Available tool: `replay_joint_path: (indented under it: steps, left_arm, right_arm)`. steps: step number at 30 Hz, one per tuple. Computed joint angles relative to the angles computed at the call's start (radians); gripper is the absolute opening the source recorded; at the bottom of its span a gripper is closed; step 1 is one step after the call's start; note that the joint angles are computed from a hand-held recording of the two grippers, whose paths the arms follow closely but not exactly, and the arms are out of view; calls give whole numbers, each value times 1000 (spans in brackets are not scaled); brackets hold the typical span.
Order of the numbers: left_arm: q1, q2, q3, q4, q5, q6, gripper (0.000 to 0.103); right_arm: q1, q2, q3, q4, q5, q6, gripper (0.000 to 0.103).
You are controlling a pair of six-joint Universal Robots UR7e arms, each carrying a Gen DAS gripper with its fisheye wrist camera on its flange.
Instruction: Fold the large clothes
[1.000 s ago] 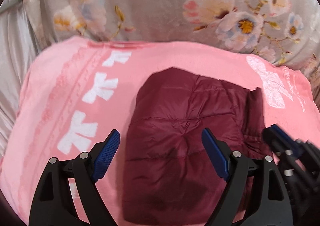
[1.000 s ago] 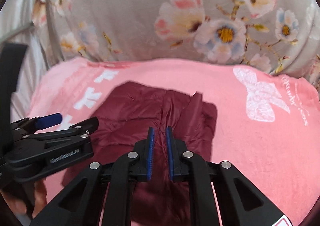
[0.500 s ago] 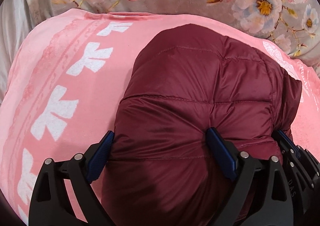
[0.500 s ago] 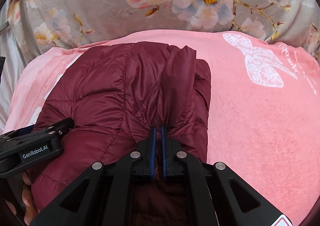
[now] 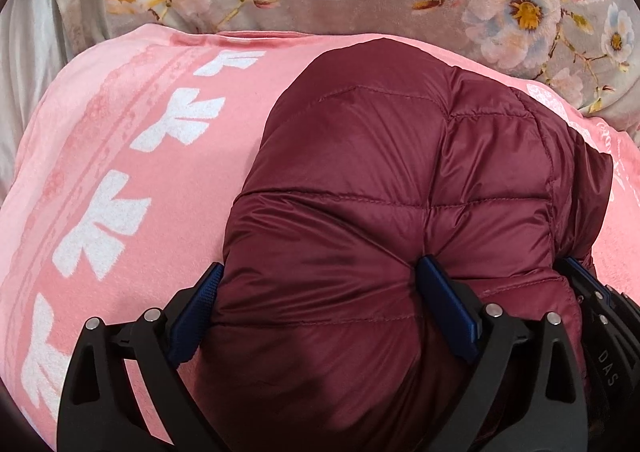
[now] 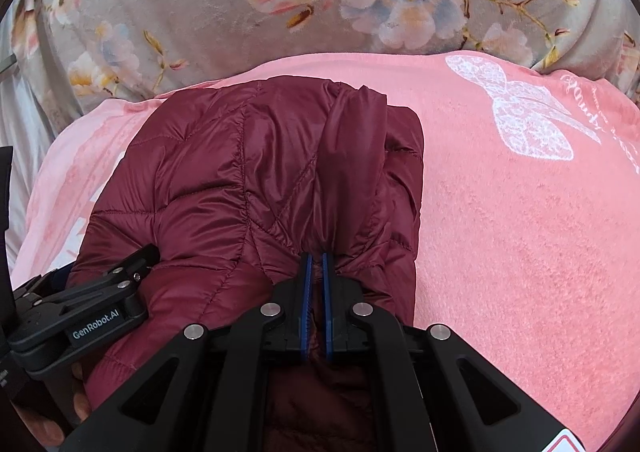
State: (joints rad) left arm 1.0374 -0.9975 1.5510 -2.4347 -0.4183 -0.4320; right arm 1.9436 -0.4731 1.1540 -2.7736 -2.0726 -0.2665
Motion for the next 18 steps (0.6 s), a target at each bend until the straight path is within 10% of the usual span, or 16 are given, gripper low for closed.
replay_joint_path:
  steps: [18]
  left_arm:
    - [0,-2,24,-76,1,53,95]
  right_arm:
    - [-29,43,-104,16,-63,100,0]
